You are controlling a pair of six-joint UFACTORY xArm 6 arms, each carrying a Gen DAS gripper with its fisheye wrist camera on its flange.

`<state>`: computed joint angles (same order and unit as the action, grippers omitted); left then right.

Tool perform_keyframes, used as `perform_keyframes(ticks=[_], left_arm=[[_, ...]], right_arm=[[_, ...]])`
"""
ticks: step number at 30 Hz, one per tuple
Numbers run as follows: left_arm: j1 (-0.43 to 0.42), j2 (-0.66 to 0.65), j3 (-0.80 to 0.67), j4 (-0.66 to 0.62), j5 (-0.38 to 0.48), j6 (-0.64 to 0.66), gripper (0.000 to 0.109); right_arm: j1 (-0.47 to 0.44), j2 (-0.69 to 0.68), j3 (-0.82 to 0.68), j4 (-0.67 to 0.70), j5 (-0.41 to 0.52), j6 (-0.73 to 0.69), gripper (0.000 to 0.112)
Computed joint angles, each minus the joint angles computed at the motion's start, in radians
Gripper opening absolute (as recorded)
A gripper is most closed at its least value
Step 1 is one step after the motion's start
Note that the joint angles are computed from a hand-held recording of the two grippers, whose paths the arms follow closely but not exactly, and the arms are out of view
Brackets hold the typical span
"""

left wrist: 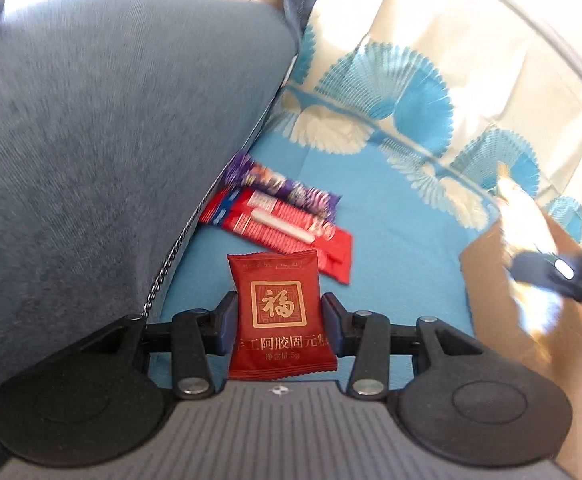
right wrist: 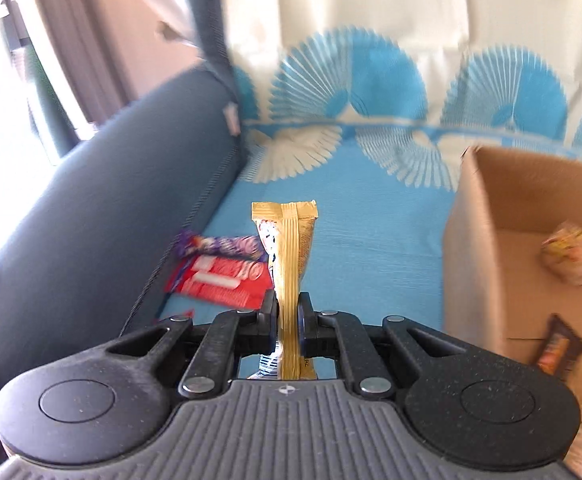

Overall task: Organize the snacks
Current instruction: 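Lift the gold bar with the right tool while the left tool lifts the red packet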

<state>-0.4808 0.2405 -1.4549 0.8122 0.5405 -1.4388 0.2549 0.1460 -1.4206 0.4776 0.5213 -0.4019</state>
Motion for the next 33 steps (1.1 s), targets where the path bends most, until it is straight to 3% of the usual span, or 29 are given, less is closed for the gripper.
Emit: perform_keyframes(ticks=[2, 6, 10, 14, 17, 20, 25, 33], left_arm=[[-0.003, -0.027, 0.025, 0.049, -0.022, -0.043, 0.049], [-0.036, -0.078, 0.03, -0.072, 0.044, 0.079, 0.048], [-0.088, -0.153, 0.073, 0.034, 0.062, 0.118, 0.049], [-0.143, -0.213, 0.15, 0.249, 0.086, -0.033, 0.049], [-0.154, -0.248, 0.187, 0.424, 0.072, -0.227, 0.049], [-0.154, -0.232, 0.168, 0.375, 0.11, -0.24, 0.049], [-0.134, -0.222, 0.155, 0.278, 0.085, -0.172, 0.049], [-0.143, -0.191, 0.124, 0.268, 0.103, -0.109, 0.049]], right_arm=[[-0.014, -0.096, 0.094, 0.059, -0.006, -0.091, 0.01], [-0.043, -0.284, 0.264, 0.168, 0.002, -0.256, 0.01], [-0.079, -0.424, 0.385, 0.282, 0.023, -0.421, 0.01], [-0.103, -0.52, 0.495, 0.427, 0.011, -0.573, 0.01], [-0.111, -0.541, 0.533, 0.458, 0.006, -0.581, 0.01], [-0.117, -0.569, 0.571, 0.488, -0.009, -0.602, 0.01], [-0.12, -0.589, 0.596, 0.553, -0.03, -0.682, 0.01], [-0.146, -0.599, 0.604, 0.615, -0.023, -0.705, 0.01]])
